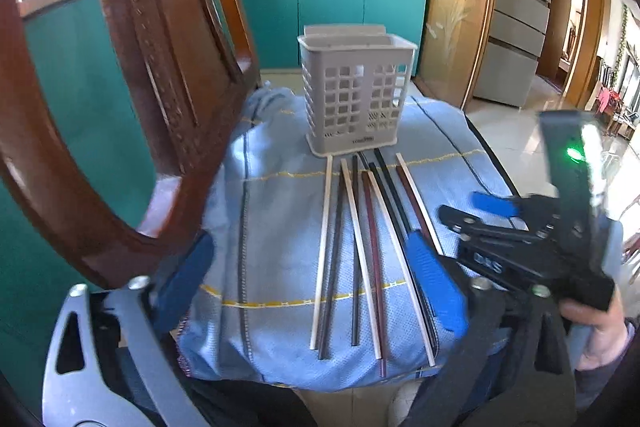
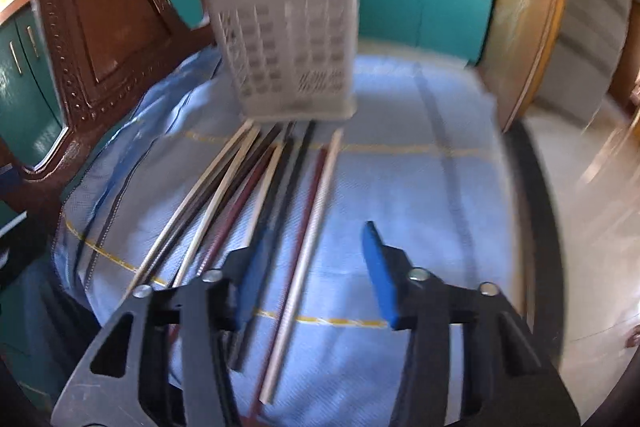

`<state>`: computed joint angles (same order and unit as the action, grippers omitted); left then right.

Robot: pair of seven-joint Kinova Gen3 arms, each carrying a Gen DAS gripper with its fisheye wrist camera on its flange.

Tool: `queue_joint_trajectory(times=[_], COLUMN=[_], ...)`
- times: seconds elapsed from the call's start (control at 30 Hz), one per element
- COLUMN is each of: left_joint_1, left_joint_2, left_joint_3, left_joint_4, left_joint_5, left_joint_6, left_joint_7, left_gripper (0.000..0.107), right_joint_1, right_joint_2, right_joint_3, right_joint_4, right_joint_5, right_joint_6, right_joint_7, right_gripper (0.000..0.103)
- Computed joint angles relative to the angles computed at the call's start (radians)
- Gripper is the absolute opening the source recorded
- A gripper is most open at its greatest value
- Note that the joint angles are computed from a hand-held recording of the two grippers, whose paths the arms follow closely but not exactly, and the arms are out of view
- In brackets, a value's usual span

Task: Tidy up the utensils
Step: 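Move both grippers down toward the row of chopsticks on the cloth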

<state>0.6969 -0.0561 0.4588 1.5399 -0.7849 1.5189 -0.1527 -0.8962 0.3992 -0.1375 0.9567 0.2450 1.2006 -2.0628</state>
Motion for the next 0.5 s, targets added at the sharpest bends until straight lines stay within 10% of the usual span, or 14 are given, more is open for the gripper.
queue_joint_trajectory(times=[0.1,0.5], left_joint_1=[-0.045,-0.295], left_joint_2=[-0.016,0.076], left_joint_3=[-0.055,-0.217], left_joint_4=[0.019,0.013], left_joint_5=[0.090,0.347], left_joint_6=[-0.105,-0.400], left_joint_7=[-0.073,-0.455], left_gripper=[0.052,0.027], right_joint_1=[0.030,0.083], right_joint_2=[0.087,0.237], right_joint_3=[-0.003,0.031], right_joint_4=[-0.110,-0.420], right_joint_5=[-0.067,-0.172], right_joint_6=[0.080,0.303], right_joint_7=[0.015,0.209], right_gripper=[0.030,0.012])
